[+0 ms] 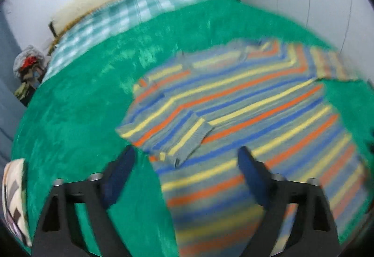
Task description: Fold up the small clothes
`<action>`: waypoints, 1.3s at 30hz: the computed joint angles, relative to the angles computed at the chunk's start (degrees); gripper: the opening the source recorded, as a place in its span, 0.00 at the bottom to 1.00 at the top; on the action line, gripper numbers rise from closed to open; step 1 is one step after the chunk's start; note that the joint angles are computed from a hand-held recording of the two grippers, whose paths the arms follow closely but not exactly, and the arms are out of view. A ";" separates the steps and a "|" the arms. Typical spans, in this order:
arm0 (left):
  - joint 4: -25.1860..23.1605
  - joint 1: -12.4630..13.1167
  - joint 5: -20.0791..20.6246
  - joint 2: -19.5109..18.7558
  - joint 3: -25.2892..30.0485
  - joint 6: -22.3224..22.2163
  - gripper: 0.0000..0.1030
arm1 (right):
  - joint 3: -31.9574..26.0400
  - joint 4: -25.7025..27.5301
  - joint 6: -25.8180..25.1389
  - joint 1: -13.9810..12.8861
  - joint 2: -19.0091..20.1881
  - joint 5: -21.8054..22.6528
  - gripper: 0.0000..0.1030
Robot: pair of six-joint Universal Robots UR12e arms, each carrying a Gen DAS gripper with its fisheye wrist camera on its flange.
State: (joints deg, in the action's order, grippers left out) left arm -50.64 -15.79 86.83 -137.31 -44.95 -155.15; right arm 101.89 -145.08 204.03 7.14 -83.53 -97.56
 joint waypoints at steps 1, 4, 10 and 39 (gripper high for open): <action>-3.65 -0.16 1.19 -3.30 4.72 0.02 0.71 | -0.02 -0.77 -0.56 0.91 0.67 0.27 0.52; -12.02 0.13 1.42 -9.06 13.44 -0.67 0.69 | -0.75 -0.09 -2.79 2.72 2.36 0.21 0.52; -9.67 0.63 -0.64 -8.92 11.04 5.38 0.79 | 0.14 1.43 -4.30 2.62 2.67 1.11 0.52; -15.89 12.14 -2.77 -12.52 22.35 -47.73 0.01 | -0.20 2.51 -4.02 3.00 3.38 -2.00 0.55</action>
State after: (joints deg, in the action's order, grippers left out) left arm -66.52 -3.65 84.06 -149.83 -22.60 -202.87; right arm 101.69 -142.57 200.01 10.14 -80.14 -99.56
